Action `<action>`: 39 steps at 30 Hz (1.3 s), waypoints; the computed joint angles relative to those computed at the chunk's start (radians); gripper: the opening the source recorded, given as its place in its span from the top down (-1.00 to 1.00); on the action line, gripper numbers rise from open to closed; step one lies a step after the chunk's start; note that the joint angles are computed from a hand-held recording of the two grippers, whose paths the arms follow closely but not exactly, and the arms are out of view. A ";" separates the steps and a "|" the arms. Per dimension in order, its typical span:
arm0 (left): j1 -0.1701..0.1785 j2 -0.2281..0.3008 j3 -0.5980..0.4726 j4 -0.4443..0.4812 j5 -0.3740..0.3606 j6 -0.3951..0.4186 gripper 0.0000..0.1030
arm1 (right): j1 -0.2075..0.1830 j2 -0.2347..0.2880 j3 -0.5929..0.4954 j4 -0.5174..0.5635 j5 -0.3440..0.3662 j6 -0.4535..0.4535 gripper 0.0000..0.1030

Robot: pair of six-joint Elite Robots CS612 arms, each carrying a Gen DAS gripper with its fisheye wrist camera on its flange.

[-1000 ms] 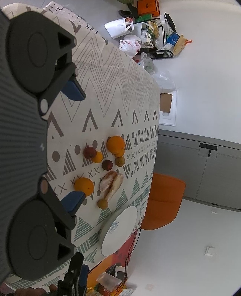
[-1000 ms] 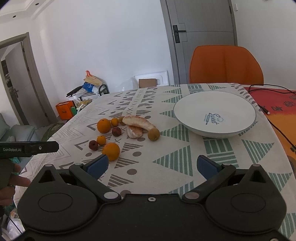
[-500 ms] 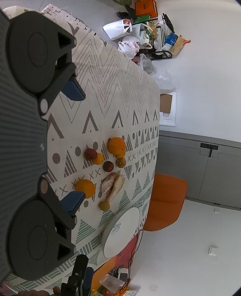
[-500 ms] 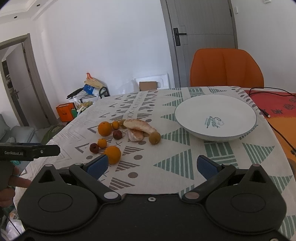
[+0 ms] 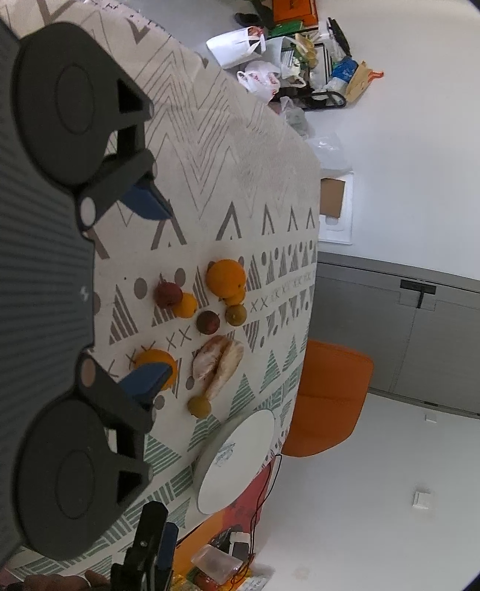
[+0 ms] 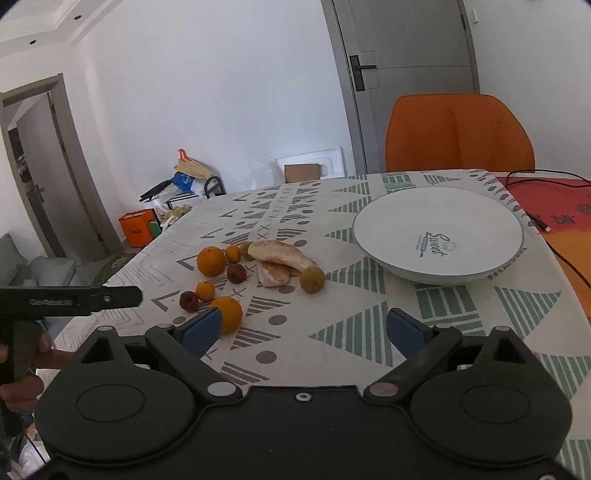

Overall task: Organize fruits
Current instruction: 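Grasp the red plum with the left tool while the right tool grasps an orange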

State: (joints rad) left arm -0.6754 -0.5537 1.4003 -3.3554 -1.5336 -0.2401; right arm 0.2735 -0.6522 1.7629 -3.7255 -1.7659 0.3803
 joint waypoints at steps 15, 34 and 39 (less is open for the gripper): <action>0.008 0.058 -0.087 0.044 -0.020 -0.031 -0.13 | -0.016 0.033 -0.062 0.081 0.072 0.023 -0.63; 0.023 0.106 -0.162 0.105 -0.088 -0.051 0.59 | -0.018 0.070 -0.156 0.183 0.177 -0.002 -0.54; 0.033 0.099 -0.146 0.096 -0.080 -0.070 0.59 | -0.011 0.083 -0.191 0.222 0.195 -0.022 -0.43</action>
State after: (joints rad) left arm -0.6429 -0.4551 1.2547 -3.2598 -1.6139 -0.3099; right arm 0.2621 -0.5693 1.5715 -3.5034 -1.5710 0.3581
